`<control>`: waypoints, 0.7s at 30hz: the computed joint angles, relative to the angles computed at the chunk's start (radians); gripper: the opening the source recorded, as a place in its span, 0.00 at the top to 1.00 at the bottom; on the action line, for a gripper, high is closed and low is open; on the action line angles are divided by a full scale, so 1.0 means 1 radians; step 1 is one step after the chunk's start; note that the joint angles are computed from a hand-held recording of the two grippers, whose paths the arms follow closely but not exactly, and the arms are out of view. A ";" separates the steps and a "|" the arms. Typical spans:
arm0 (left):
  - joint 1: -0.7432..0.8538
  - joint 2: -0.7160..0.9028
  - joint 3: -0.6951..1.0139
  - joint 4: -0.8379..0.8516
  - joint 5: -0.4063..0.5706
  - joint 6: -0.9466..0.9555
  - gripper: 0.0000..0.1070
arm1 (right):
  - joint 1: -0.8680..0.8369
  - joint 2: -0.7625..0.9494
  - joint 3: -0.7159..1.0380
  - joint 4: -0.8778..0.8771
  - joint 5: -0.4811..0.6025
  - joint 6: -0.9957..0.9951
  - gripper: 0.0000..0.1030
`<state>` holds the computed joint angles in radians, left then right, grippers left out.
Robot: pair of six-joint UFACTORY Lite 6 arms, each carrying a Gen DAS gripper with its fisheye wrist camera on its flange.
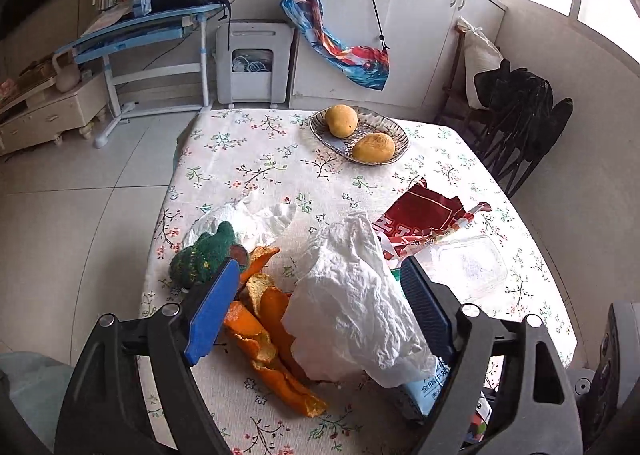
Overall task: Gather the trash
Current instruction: 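Grasp the blue milk carton with the right gripper while the left gripper grasps the white plastic bag, then carry the carton and bag to the yellow bucket and release both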
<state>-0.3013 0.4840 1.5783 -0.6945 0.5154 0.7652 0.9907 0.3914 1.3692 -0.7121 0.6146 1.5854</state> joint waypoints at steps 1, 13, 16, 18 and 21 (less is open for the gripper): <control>-0.013 0.039 0.039 0.043 0.021 -0.053 0.26 | 0.009 -0.019 -0.023 -0.006 0.004 0.020 0.68; -0.040 0.188 0.140 0.227 0.077 -0.225 0.83 | 0.014 -0.154 -0.187 -0.044 -0.026 0.157 0.69; -0.033 0.118 0.059 0.175 0.010 -0.157 0.87 | 0.011 -0.171 -0.216 -0.071 -0.036 0.198 0.69; -0.027 0.046 -0.015 0.141 -0.044 -0.103 0.88 | 0.006 -0.198 -0.255 -0.105 -0.062 0.259 0.69; 0.000 -0.086 -0.150 -0.008 -0.105 0.069 0.88 | -0.004 -0.261 -0.344 -0.209 -0.135 0.426 0.69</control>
